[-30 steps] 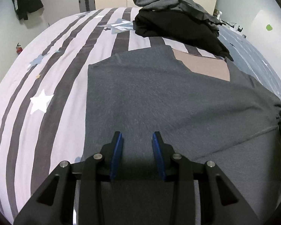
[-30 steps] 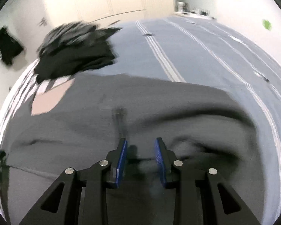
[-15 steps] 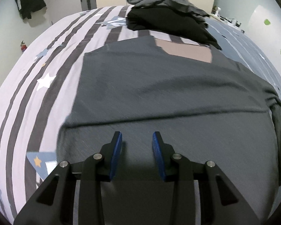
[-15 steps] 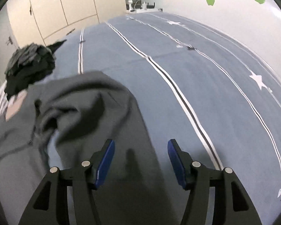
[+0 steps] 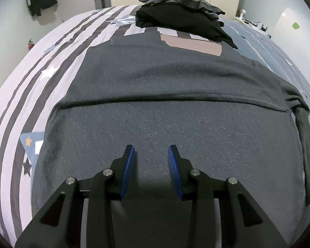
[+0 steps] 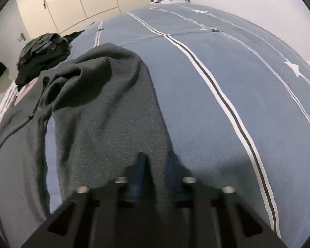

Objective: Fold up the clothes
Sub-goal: 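Move the right gripper over the other sleeve of the sweatshirt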

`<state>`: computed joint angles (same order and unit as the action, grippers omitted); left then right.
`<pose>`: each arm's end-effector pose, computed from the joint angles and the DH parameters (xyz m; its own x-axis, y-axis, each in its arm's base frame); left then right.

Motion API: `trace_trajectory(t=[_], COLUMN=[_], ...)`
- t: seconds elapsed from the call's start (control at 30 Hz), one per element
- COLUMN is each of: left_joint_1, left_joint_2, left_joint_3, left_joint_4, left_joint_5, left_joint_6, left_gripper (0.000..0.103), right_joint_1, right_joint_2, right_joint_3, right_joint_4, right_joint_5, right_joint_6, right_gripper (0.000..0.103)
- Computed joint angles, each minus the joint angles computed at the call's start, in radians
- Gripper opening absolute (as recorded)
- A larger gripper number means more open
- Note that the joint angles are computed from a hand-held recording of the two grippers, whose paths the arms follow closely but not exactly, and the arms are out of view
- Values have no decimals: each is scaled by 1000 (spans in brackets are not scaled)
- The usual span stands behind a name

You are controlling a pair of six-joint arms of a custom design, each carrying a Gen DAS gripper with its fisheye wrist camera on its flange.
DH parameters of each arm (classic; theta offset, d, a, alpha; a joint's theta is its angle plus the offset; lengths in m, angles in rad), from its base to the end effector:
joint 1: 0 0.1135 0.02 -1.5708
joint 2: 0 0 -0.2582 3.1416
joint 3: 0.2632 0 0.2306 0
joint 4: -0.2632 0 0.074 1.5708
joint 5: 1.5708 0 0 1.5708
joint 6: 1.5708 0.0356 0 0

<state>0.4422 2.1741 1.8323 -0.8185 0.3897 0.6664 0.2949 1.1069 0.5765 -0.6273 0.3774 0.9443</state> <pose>0.4026 0.1757 0.2100 -0.8114 0.2485 -0.5290 0.3089 0.9507 -0.0271 0.1664 0.0368 0.1854 -0.6180 0.5993 -0.5088 0.6345 0.7624 0.1273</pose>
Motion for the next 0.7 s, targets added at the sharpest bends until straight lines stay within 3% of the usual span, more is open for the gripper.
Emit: trace_trajectory(t=[0.13,0.33,0.43,0.5,0.63,0.7], left_joint_1=[-17,-51,-67,-75,-84,-86], left_joint_2=[-45,-90,-116,-127,-142,-148], left_joint_3=[-42,-60,-85,-99,-124,-137], left_joint_4=[21,18,24,24,27,32], left_joint_5=[-9,-22,-28,-34,-48,-54], left_joint_6=[-51,-98,-101,-106,-112,-114], left_gripper=[31,31,31,31,31,31], right_joint_1=[-99,-575,-742,-792,-813,-851], right_joint_2=[-65,-156,-40,62,112,2], right_joint_3=[51,197,285,351,379,297], right_joint_4=[-81,-144,-83,-52,-85,-95], right_joint_5=[0,-98,-150,-151,-61,-131], right_joint_6=[-109,-540,-770,-838,-766,-739], right_gripper=[2,2,3,5,47,48])
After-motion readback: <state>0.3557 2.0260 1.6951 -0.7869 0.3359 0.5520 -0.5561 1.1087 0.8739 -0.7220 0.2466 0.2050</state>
